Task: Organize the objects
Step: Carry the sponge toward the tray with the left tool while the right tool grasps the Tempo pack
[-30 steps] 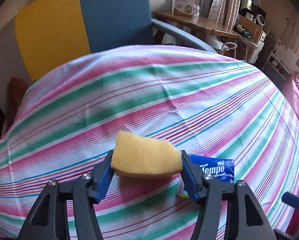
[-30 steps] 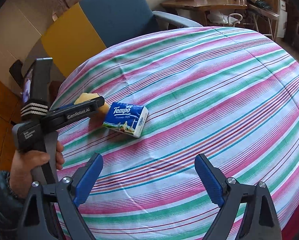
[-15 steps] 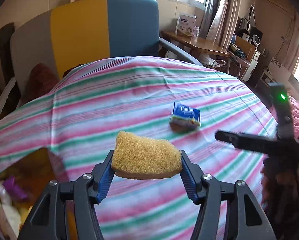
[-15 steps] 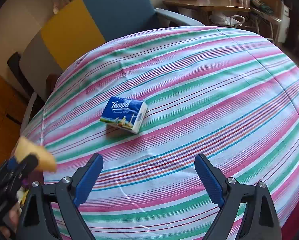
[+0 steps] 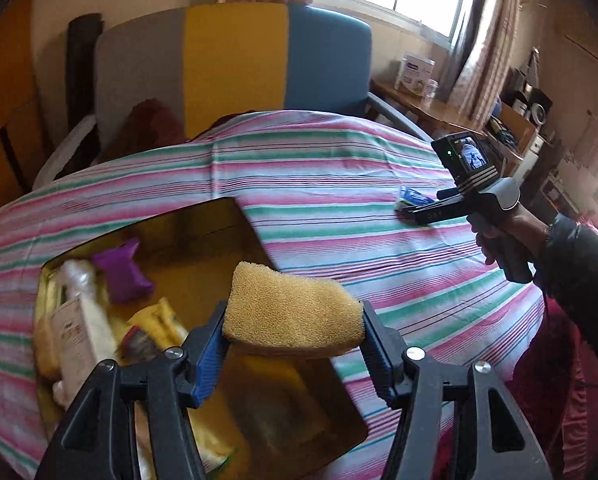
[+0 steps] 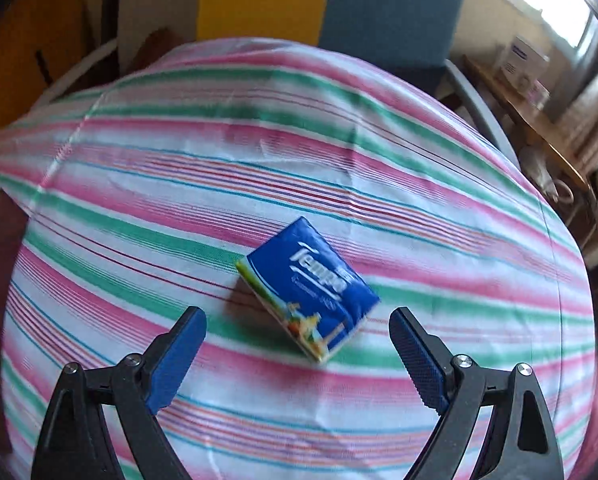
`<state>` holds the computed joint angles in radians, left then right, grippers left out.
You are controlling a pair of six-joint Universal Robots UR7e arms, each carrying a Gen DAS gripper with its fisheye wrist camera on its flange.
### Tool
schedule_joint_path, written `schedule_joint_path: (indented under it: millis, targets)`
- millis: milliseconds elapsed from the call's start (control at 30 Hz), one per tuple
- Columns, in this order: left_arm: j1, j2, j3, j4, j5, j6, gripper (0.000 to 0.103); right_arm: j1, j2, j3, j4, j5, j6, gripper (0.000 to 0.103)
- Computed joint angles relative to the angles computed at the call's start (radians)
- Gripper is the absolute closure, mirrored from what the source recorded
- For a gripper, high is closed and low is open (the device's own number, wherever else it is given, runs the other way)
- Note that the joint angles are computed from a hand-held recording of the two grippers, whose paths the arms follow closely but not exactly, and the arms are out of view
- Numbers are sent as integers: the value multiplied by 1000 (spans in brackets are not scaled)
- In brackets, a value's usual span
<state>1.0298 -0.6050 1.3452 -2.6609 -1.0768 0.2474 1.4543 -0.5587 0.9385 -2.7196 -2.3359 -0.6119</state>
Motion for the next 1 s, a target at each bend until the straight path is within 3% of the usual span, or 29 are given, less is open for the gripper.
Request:
schedule_joint_path:
  millis: [133, 167, 200, 267, 367, 467, 600, 833, 900, 1000]
  targets:
    - [7, -32, 48, -60, 75, -13, 41, -12, 50, -87, 51, 0, -14, 9]
    - [8, -38, 57, -79, 92, -16, 41, -13, 57, -93, 46, -6, -18, 12]
    - [9, -44, 66, -97, 106, -23, 41, -12, 61, -91, 22, -23, -29, 23]
    - [16, -50, 72, -111, 115, -44, 41, -6, 50, -61, -22, -37, -48, 42]
    - [26, -56, 82, -113, 126, -70, 41, 7, 1, 22, -7, -28, -20, 50]
    - [31, -68, 102, -119, 120, -86, 41, 30, -13, 94, -60, -49, -63, 55]
    - [31, -92, 138, -147, 102, -89, 41, 50, -52, 199, -96, -19, -38, 57]
    - [32, -131, 195, -171, 90, -98, 41, 73, -72, 274, -81, 37, -25, 52]
    - [31, -141, 209, -177, 94, -96, 41, 71, -74, 274, -87, 45, -15, 24]
    - [33, -151, 222, -173, 103, -100, 41, 75, -80, 286, -140, 51, -42, 11]
